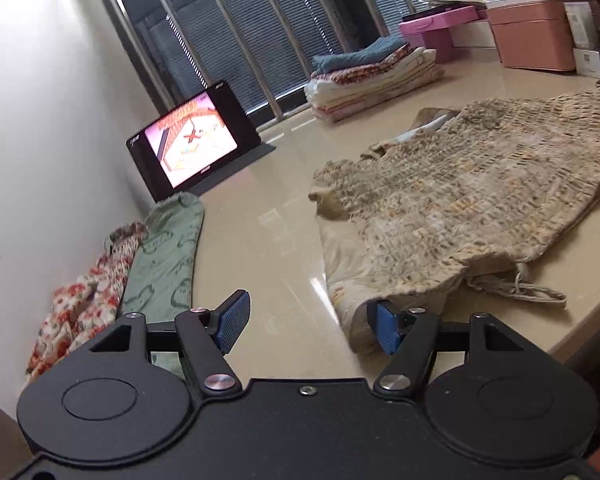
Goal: Fold clothes
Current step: 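Lower the garment onto the ledge and open both grippers, then grasp the garment hem with both grippers and lift it high to shake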
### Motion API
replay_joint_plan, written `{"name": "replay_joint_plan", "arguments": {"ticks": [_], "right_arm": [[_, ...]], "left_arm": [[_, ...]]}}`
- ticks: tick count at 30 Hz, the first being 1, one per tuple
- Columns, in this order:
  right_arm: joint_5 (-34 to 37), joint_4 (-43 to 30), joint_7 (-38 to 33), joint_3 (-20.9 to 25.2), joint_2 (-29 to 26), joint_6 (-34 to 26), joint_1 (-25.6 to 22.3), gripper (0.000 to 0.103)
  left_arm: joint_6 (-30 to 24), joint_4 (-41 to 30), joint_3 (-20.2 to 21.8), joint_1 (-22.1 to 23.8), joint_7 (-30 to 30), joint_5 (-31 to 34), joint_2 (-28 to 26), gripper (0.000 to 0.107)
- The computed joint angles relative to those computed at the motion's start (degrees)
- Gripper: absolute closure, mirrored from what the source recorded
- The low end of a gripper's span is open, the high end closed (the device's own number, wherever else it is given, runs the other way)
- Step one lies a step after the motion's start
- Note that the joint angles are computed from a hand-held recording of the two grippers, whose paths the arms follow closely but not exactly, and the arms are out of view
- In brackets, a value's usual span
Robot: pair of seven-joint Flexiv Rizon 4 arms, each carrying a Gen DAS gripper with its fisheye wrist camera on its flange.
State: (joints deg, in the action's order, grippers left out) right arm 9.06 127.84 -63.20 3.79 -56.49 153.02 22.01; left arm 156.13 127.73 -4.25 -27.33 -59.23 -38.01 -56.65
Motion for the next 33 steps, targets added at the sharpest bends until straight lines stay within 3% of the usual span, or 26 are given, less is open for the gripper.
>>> {"name": "replay_joint_plan", "arguments": {"ticks": [2, 4, 5, 7, 9, 11, 12, 13, 18, 25, 33], "right_arm": [[7.84, -0.42, -5.24, -5.69, 0.7, -4.19, 8.0, 0.076], [19.88, -2.87, -16.93, -9.92, 1.09, -10.99, 16.0, 0.062], [24.26, -3.76, -21.03, -12.92, 0.72, -13.72, 20.0, 0.061], [25.69, -3.45, -22.81, -16.03, -0.3, -14.71, 23.58, 0.062], [24.81, -3.27, -24.02, -14.49, 0.09, -13.7, 22.13, 0.064], [25.01, -3.5, -24.88, -13.65, 0.67, -14.02, 21.25, 0.07], [24.53, -3.58, -24.6, -12.71, 1.15, -14.18, 20.1, 0.09], [23.32, -3.56, -23.78, -11.33, 1.72, -14.23, 18.3, 0.099], [21.23, -2.36, -18.92, -6.75, 3.08, -9.68, 12.77, 0.103], [22.23, 3.86, -23.17, -5.12, 7.58, 3.99, 14.26, 0.103], [30.34, 8.1, -45.64, -7.19, 20.39, 15.63, 23.38, 0.103]], "left_arm": [[0.53, -0.35, 0.2, -0.69, 0.77, -0.47, -0.32, 0.043], [0.4, -0.37, 0.09, -0.43, 1.11, 0.12, -0.36, 0.044], [0.23, -0.29, -0.09, -0.29, 1.07, 0.21, -0.31, 0.045], [-0.35, -0.11, -0.35, 0.14, 0.74, 0.51, -0.15, 0.052], [-0.86, 0.03, -0.55, 0.51, 0.09, 0.86, 0.01, 0.061], [-1.51, 0.24, -0.71, 1.03, -0.89, 1.64, 0.29, 0.079], [-1.59, 0.53, -0.86, 1.67, -2.02, 2.93, 0.53, 0.092], [-1.3, 0.87, -0.93, 2.12, -3.31, 3.95, 0.75, 0.099], [3.46, 3.54, -0.77, 3.83, -10.12, 6.93, 2.55, 0.104], [9.62, 9.7, -0.57, 6.2, -18.6, 11.0, 8.8, 0.104], [18.98, 16.35, 0.36, 5.95, -20.42, 11.15, 22.2, 0.104]]}}
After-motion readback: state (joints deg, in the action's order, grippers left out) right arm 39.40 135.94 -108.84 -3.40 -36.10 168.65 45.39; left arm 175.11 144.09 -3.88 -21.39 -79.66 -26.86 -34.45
